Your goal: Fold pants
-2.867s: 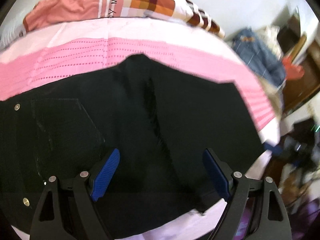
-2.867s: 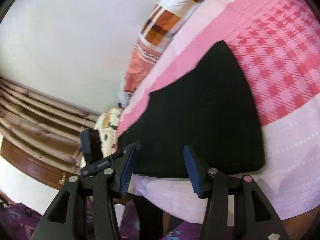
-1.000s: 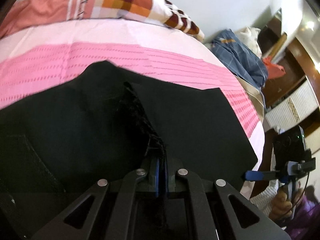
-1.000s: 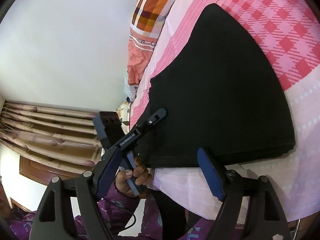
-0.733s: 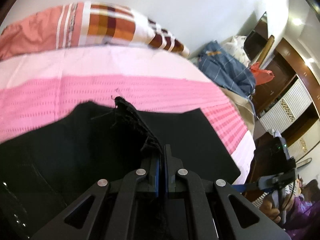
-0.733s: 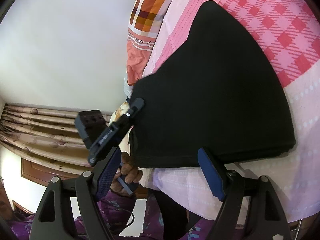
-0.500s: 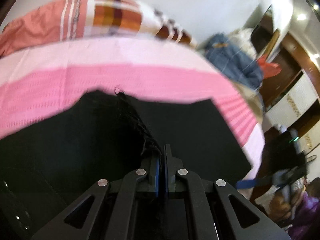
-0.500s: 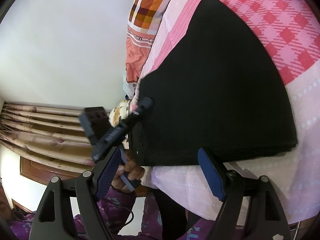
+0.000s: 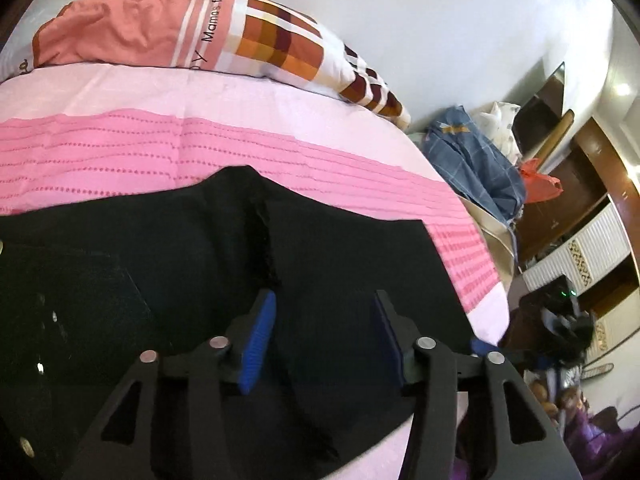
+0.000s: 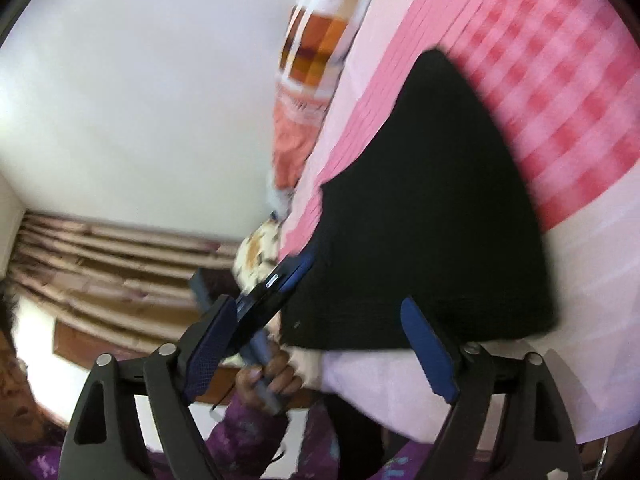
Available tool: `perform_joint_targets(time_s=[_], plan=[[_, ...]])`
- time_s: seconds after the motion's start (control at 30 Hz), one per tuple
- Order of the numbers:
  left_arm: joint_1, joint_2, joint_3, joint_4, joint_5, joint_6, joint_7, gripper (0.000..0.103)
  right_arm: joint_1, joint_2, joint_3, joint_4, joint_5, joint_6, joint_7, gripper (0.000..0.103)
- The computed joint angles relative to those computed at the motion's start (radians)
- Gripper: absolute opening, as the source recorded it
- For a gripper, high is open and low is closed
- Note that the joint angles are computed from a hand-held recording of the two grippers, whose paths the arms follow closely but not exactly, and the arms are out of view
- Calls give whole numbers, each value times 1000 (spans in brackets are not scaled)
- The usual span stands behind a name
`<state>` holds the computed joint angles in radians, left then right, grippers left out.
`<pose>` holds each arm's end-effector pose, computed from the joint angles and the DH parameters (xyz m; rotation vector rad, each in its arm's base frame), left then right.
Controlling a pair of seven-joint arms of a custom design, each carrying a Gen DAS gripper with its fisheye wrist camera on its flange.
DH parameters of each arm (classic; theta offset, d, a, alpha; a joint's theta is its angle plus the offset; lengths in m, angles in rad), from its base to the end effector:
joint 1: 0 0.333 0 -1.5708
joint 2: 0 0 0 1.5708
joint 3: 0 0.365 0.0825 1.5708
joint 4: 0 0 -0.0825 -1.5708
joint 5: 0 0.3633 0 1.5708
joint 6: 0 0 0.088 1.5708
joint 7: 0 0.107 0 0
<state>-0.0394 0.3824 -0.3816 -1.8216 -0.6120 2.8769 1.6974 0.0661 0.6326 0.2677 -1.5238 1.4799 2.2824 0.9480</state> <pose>0.6479 -0.2146 0.4665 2.1156 -1.9754 1.2179 0.7085 0.2228 0.3852 -1.2624 1.4732 0.7925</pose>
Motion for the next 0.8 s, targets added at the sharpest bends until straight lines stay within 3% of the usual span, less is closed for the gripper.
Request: perform_joint_targets(time_s=[0.17,0.33,0.47,0.57,0.63,0.73,0.8], plan=[[-38,-8,21,-30,53,-38,-41,50,3,11,-13,-6,-15,16,56,81],[-6,-16,-43,-58,-52,-93,50,50,14,13,-14,13,-83,30,78,81],[-31,-64,-12,-96,-68,-110,66,50,-21,7,17,3,-19,19,47,83],[-13,-131,-12,-149,-186,-59,123,50,-40,-7,33,-7,74,-1,-40,86],[-35,-191,35,-201,-190,3,74,51,-9,-13,7,6,39,16,-32,88],[-44,-275,105,-279,-172,41,-34,55,61,-4,-33,53,-134,81,67,89],[-57,-338,178,-355,-2,80,-216,60,69,8,-11,87,-179,74,59,89]])
